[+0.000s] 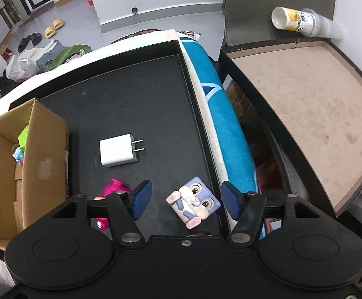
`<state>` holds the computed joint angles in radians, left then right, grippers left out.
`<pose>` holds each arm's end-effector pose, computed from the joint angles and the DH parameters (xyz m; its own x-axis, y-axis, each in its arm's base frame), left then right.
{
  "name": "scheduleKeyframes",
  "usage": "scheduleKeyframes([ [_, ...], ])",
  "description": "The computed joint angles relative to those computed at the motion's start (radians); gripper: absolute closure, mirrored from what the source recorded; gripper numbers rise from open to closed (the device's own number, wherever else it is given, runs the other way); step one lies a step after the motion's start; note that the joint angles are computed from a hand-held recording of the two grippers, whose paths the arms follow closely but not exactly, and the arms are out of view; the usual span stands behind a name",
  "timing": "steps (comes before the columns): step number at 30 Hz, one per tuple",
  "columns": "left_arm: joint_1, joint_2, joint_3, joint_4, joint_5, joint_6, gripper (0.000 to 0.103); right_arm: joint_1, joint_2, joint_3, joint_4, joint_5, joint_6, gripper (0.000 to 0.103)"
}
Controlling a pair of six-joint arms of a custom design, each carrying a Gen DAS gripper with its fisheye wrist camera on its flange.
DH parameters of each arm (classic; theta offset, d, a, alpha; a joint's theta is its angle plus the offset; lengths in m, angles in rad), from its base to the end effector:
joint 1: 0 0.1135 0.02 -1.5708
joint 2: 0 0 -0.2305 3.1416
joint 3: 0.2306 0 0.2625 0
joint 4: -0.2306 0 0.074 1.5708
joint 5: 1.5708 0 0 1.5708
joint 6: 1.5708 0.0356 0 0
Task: Organize rigid objects
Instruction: 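Move the right gripper down toward the lavender bunny-face cube, then close the right gripper on the bunny-face cube and lift it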
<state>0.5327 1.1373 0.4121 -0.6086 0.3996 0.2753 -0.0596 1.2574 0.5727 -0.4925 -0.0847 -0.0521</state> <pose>0.1615 0.0791 0.0943 -0.9116 -0.2467 -0.3287 -0.1469 0.9425 -0.3001 0.2266 -0.0105 0.1165 -0.9220 0.0031 -0.3871 -0.0211 0.9981 0.0580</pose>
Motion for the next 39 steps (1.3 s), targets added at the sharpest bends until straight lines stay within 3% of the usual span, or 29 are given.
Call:
scheduleKeyframes([
  [9, 0.003, -0.003, -0.002, -0.002, 0.004, -0.002, 0.088, -0.009, 0.102, 0.05, 0.026, -0.066, -0.082, 0.044],
  [27, 0.024, -0.001, -0.004, -0.006, 0.024, 0.011, 0.088, 0.003, 0.245, 0.095, 0.054, -0.041, -0.18, 0.044],
  [34, 0.034, 0.007, -0.003, -0.004, 0.033, 0.018, 0.088, 0.031, 0.264, 0.086, 0.056, 0.039, -0.185, 0.046],
  [39, 0.04, 0.005, -0.007, -0.002, 0.04, 0.022, 0.088, 0.065, 0.27, 0.068, 0.055, 0.102, -0.198, 0.054],
])
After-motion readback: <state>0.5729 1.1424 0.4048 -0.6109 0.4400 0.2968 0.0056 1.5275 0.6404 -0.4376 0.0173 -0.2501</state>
